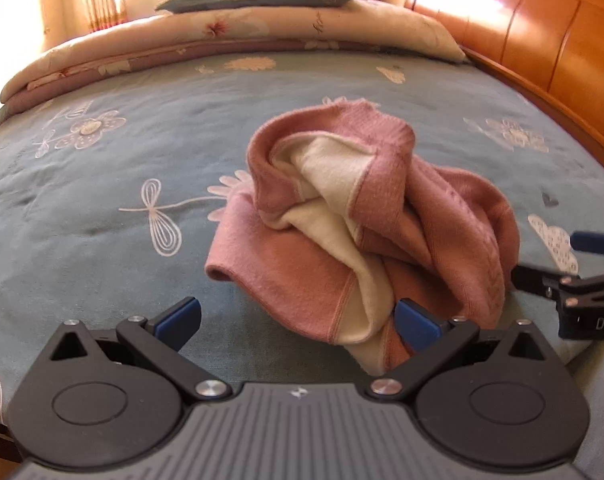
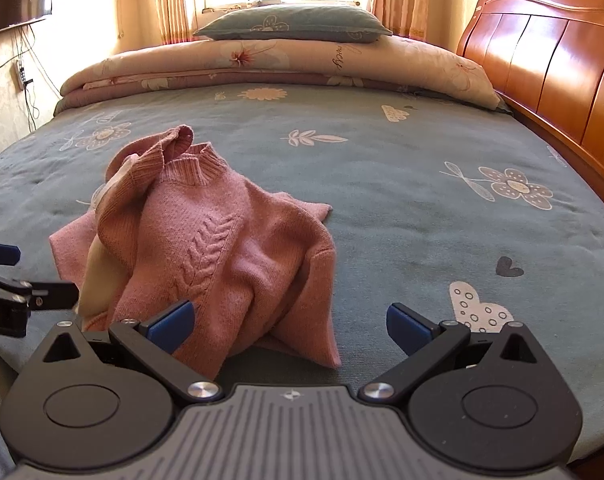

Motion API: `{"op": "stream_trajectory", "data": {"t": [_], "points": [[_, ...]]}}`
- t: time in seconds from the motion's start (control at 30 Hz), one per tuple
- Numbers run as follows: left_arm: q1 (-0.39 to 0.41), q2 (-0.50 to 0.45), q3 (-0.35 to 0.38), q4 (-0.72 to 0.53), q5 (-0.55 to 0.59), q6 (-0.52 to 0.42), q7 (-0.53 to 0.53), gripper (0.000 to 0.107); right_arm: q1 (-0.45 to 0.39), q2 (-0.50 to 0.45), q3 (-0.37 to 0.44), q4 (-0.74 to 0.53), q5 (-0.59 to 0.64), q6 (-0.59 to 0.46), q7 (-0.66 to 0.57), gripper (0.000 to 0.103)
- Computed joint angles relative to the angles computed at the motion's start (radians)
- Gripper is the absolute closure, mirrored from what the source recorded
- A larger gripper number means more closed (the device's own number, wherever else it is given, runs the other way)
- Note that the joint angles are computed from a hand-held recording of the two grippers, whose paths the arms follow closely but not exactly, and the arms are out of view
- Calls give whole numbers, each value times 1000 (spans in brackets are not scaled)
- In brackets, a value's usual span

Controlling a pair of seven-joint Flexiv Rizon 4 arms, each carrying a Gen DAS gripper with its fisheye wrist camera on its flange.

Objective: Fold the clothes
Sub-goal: 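Move the right tool toward the crumpled pink sweater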

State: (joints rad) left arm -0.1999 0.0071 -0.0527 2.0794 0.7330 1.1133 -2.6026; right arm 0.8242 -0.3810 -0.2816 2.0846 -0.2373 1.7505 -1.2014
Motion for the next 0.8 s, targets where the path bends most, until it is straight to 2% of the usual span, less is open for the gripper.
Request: {"op": "stream_trajectory", "data": {"t": [0.07,0.13,0.23,0.33,0.43,0.53,0.67,0.73,0.8], "points": [[6,3,8,16,7,53,-16,4,21,7,-21,8,1,-1,2,0],[8,9,8,27,-10,64,-8,4,17,16,-16,10,-2,-12,4,0],[3,18,-7,17,-16,6,-5,4,34,35,-34,22,-21,-31,25,0],[-14,25,-38,-16,39,-102,-45,4,53,54,-58,37,-51,-45,55,0],[-25,34,-46,-19,66,-132,-67,4,79,70,-92,59,-88,-38,86,0],[-26,41,-45,-8,82,-114,-89,4,89,83,-103,77,-101,-25,99,0],[-25,53,-54,1,193,-79,-161,4,161,85,-175,117,-67,62,57,0],[-20,56,-48,11,172,-56,-163,4,171,79,-178,130,-40,118,14,0],[-13,60,-42,21,146,-34,-162,5,144,84,-139,125,-29,116,-6,0]]}}
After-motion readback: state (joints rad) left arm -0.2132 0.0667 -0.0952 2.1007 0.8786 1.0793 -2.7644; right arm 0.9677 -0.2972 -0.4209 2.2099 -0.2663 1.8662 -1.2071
